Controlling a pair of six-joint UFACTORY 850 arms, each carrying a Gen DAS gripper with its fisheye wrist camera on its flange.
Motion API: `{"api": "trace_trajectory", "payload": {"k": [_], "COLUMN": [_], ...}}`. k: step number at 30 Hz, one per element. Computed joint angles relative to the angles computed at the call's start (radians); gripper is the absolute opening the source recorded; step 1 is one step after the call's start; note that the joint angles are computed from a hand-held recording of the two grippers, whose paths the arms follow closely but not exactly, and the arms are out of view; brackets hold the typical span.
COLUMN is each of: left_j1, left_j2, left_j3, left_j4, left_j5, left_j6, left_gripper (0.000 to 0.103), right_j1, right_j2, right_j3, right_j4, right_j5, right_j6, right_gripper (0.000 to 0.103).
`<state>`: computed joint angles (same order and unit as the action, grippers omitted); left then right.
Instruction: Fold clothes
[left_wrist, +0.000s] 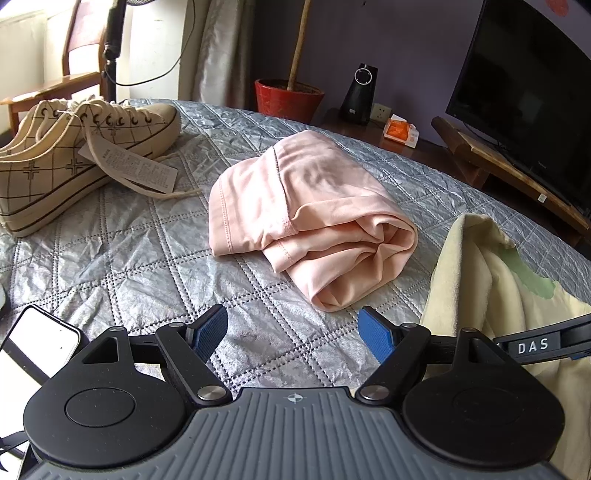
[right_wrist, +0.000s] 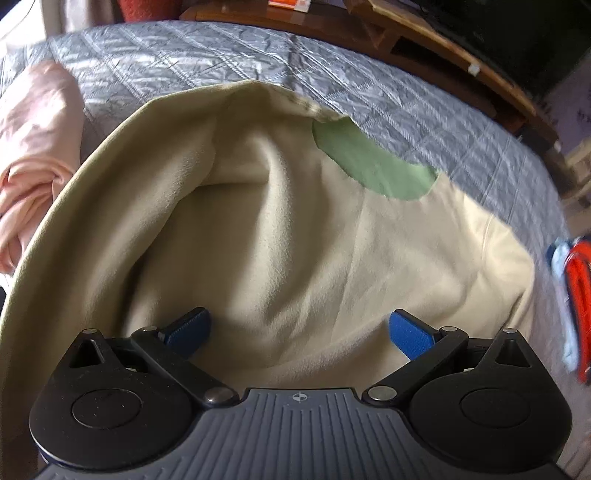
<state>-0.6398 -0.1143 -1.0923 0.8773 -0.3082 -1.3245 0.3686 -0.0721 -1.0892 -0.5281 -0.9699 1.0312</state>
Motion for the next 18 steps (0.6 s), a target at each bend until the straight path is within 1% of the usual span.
{"api": "trace_trajectory", "payload": {"k": [2, 5, 6, 9, 12, 14, 15, 18], "left_j1": [0.000, 0.000, 0.000, 0.000, 0.000, 0.000, 0.001, 0.002], "left_j2": [0.000, -0.001, -0.002, -0.003, -0.004, -0.004, -0.004, -0.003], "left_j3": [0.000, -0.001, -0.002, -0.003, -0.004, -0.004, -0.004, -0.003], "left_j4": [-0.003, -0.008, -0.010, -0.017, -0.023, -0.026, -0.027, -0.012], "left_j5": [0.001, 0.002, 0.001, 0.001, 0.000, 0.001, 0.002, 0.001], "left_j6": [0.003, 0.010, 0.012, 0.019, 0.027, 0.030, 0.029, 0.012], "left_gripper": [0.082, 0.082, 0.082, 0.082, 0.083, 0.083, 0.083, 0.083], "right_j1": [-0.029, -0.091, -0.098, -0.066, -0.033, 0.004, 0.014, 0.018], "right_j2": [0.029, 0.090, 0.111, 0.127, 0.160, 0.179, 0.189, 0.225], "right_j3": [0.028, 0.098, 0.122, 0.148, 0.201, 0.245, 0.261, 0.308], "right_j4": [0.048, 0.157, 0.155, 0.072, -0.047, -0.191, -0.237, -0.331], "right_j5": [0.057, 0.179, 0.211, 0.228, 0.270, 0.288, 0.296, 0.343], "right_j6": [0.001, 0.001, 0.035, 0.074, 0.217, 0.365, 0.397, 0.409], "right_gripper": [0.103, 0.103, 0.103, 0.103, 0.103, 0.103, 0.103, 0.103]}}
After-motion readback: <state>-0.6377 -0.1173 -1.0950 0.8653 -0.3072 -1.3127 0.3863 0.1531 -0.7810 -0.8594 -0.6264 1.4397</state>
